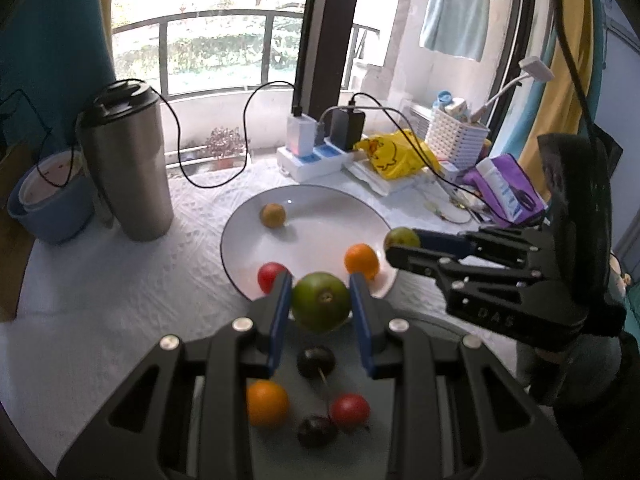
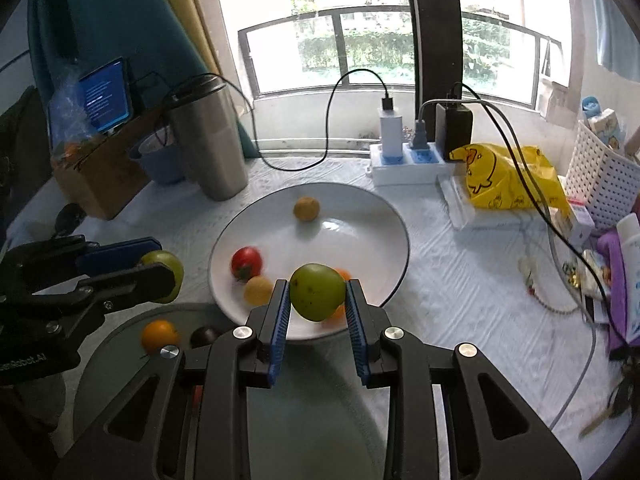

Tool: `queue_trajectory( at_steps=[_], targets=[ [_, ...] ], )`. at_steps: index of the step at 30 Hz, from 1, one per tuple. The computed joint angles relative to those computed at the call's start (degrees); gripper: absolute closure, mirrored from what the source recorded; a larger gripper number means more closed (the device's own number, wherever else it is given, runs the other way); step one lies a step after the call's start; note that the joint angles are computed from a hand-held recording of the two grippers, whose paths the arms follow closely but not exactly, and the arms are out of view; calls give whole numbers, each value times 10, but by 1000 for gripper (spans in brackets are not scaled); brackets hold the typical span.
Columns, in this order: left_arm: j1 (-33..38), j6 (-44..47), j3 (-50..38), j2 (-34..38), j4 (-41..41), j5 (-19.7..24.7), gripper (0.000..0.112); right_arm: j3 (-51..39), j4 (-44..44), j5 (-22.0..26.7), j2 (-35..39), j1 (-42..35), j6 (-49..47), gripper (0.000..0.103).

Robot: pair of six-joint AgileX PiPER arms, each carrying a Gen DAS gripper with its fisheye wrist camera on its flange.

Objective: Organize fruits
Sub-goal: 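Lift and carry both green fruits over the white bowl, then open both tools to drop the green fruits into the bowl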

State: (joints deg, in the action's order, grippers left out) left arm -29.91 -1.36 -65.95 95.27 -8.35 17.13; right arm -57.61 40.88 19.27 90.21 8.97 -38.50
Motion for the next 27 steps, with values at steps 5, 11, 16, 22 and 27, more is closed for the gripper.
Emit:
queue_trajectory(
  at_steps=[5,11,16,22,27],
  targets=[
    [21,46,-47,46,-32,10,82,-44,4,7,44,-19,-8,73],
    [45,79,-113,110,-61,26,81,-102,-14,14,100,-27,13,73],
    [62,87,-186,172,-63,58,81,-139,-22,20,140,-29,24,73],
    [75,74,-233,212,-56,91,81,-159,-34,23,169,-29,41,73],
    [78,62,-236,213,-47,100,79,-158,-39,18,171,-29,50,72]
  ],
)
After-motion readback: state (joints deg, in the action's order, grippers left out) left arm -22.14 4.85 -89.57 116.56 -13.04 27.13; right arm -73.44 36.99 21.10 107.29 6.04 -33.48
